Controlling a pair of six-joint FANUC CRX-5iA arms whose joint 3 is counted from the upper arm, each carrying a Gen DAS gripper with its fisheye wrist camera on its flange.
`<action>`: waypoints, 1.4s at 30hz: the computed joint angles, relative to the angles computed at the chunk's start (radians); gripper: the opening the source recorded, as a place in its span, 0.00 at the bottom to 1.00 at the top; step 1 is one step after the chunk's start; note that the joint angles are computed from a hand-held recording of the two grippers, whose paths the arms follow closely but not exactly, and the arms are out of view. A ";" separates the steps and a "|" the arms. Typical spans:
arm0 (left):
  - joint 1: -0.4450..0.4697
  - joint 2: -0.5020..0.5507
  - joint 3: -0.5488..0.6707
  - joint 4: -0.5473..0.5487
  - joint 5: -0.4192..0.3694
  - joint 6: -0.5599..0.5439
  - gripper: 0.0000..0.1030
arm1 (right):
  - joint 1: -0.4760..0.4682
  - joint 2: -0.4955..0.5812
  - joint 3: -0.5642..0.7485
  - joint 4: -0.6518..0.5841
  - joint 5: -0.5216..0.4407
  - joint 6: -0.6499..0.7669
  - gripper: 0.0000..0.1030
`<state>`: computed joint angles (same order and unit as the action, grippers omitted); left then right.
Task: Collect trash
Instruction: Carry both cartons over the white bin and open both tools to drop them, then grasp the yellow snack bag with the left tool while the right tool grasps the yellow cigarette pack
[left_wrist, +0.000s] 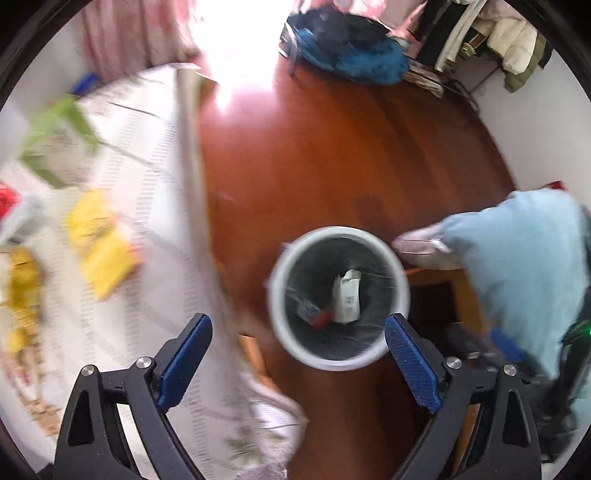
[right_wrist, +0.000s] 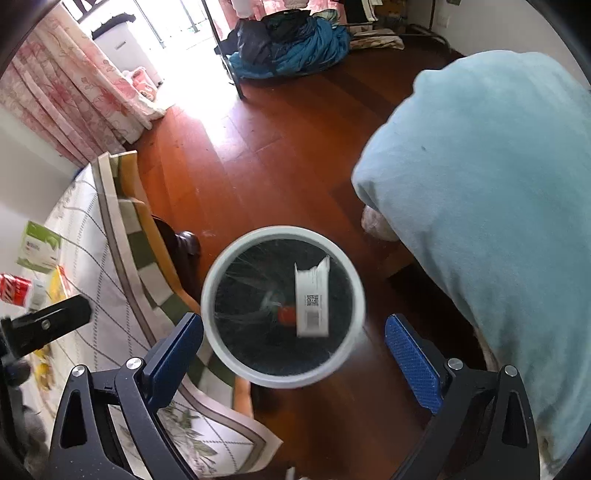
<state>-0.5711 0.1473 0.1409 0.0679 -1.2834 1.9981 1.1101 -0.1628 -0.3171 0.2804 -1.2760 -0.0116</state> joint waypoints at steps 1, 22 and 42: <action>-0.016 -0.019 -0.001 -0.049 -0.017 0.023 0.93 | 0.025 0.006 0.010 0.010 -0.028 -0.023 0.97; 0.382 -0.574 -0.222 -0.229 -0.111 -0.118 0.93 | 0.331 0.339 0.602 0.211 -0.262 -0.089 0.97; 0.639 -0.407 -0.412 -0.103 -0.018 -0.126 0.93 | 0.002 1.075 1.439 -0.140 -0.405 0.766 0.70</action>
<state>0.0681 -0.2594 -0.2714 -0.0355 -1.3016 1.8724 1.1124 0.9118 1.1224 0.1405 -1.6809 0.7543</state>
